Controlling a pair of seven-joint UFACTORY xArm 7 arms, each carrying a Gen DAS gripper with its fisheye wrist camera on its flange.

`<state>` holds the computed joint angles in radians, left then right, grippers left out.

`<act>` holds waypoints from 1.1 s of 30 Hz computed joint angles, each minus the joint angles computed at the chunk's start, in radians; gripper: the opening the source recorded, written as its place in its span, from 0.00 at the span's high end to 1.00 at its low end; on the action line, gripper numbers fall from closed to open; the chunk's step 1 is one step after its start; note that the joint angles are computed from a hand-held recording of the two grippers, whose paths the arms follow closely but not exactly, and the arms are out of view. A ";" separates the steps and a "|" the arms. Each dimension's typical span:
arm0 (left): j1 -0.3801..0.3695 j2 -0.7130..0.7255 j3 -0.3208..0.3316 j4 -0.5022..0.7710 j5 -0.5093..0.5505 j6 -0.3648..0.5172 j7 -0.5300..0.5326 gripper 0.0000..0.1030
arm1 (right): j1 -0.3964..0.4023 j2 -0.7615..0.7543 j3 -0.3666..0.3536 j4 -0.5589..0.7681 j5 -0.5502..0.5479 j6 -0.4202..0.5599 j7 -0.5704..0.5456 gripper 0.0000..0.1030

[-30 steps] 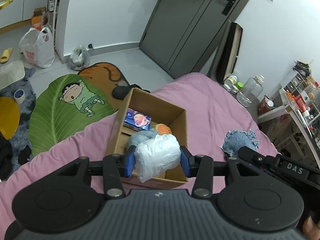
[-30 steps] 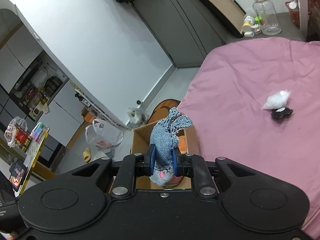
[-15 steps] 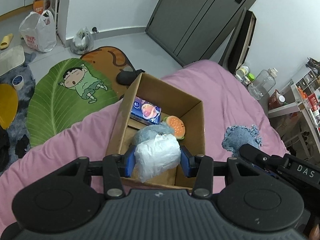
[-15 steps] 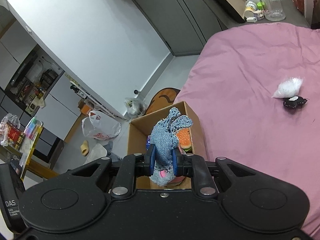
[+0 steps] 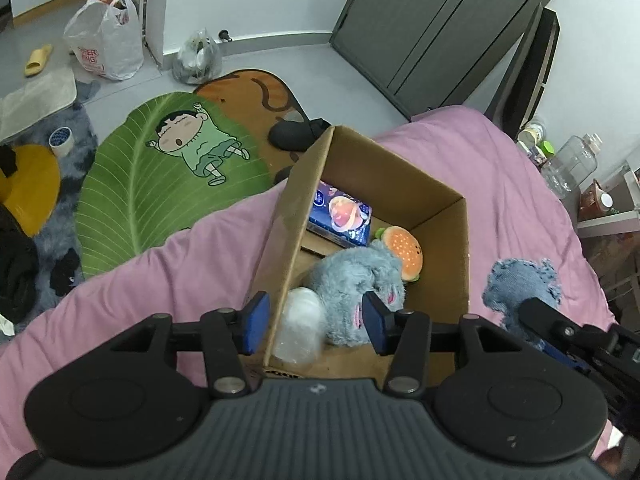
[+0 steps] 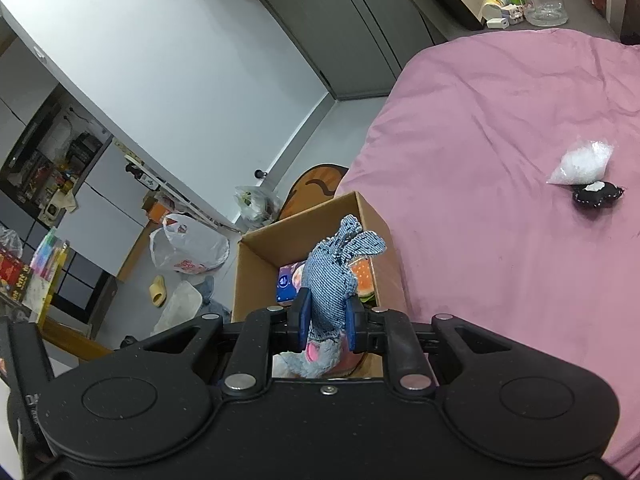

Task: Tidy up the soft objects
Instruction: 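Lower both held items into the box and open both grippers, then move both tools back toward the black plush and clear stuffing bag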

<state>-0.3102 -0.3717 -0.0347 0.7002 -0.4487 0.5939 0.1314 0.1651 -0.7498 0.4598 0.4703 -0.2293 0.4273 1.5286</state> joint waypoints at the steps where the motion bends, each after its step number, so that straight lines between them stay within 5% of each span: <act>1: 0.004 0.000 -0.002 0.002 0.009 0.002 -0.004 0.52 | -0.005 0.009 0.003 0.005 -0.004 0.001 -0.001 0.83; 15: 0.033 -0.028 -0.006 0.039 0.076 0.053 -0.030 0.52 | -0.017 0.142 0.004 0.061 -0.066 -0.025 -0.014 0.72; 24: 0.032 -0.125 -0.006 -0.006 0.101 0.071 -0.056 0.52 | 0.009 0.012 -0.010 0.019 -0.033 0.032 0.015 0.70; 33: 0.045 -0.240 -0.039 -0.047 0.181 0.121 -0.140 0.28 | 0.056 -0.098 -0.020 -0.008 0.000 0.085 -0.028 0.45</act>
